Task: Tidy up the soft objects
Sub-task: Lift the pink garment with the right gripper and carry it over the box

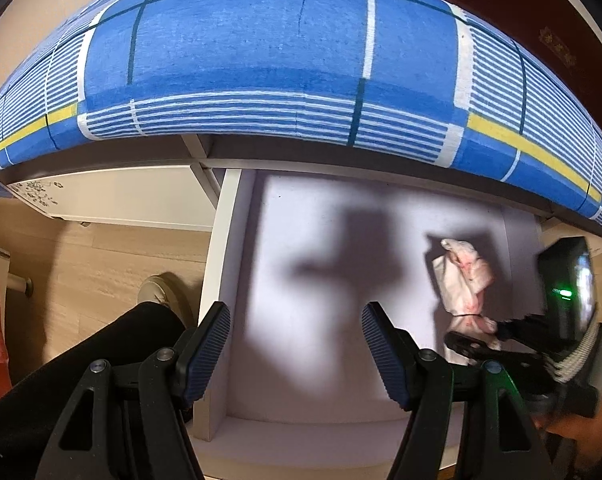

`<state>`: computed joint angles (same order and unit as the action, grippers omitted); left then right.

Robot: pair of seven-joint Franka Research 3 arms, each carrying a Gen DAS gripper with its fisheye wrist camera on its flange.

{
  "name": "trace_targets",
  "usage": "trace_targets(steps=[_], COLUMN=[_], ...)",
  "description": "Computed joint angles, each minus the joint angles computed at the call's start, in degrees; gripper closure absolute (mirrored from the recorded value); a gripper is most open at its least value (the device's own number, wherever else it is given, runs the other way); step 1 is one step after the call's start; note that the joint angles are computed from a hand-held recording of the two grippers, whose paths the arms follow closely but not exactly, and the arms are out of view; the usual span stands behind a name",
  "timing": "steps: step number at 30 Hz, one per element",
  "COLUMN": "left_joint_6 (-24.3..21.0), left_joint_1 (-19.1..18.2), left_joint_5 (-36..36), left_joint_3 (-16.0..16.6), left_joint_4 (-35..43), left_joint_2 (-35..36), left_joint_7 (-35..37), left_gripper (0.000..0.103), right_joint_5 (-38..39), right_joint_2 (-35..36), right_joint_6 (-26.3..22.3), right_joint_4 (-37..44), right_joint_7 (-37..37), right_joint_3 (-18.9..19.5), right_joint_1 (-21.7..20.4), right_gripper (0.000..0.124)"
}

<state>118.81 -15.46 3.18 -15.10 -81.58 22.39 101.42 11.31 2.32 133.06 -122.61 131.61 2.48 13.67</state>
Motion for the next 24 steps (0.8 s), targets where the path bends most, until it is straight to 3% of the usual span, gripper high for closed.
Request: trace_targets(steps=[8,14,18,24], left_joint_6=[1.1,1.7,1.4,1.4], left_joint_1=[0.0,0.4,0.5,0.8], left_joint_5=[0.3,-0.2,-0.1,-0.7], left_joint_3=[0.0,0.2,0.3,0.0], left_joint_4=[-1.2,-1.0,-0.7,-0.3], left_joint_2=[-0.4,-0.4,-0.2,0.1], left_joint_7=[0.2,-1.1,-1.8,-1.1], left_gripper=[0.034,0.034,0.034,0.034], right_joint_5=[0.2,-5.2,-7.9,-16.2], right_joint_2=[-6.1,-12.1,-14.8,-13.5], right_joint_6=[1.6,0.5,-0.2,-6.6], right_joint_4=[-1.5,-0.5,2.3,13.9], right_joint_7=[-2.9,-4.5,-6.7,-10.2], right_joint_3=[0.3,1.7,1.9,2.5], right_joint_1=[-0.4,-0.9,-1.9,-4.0], right_gripper=[0.087,0.088,0.088,0.087])
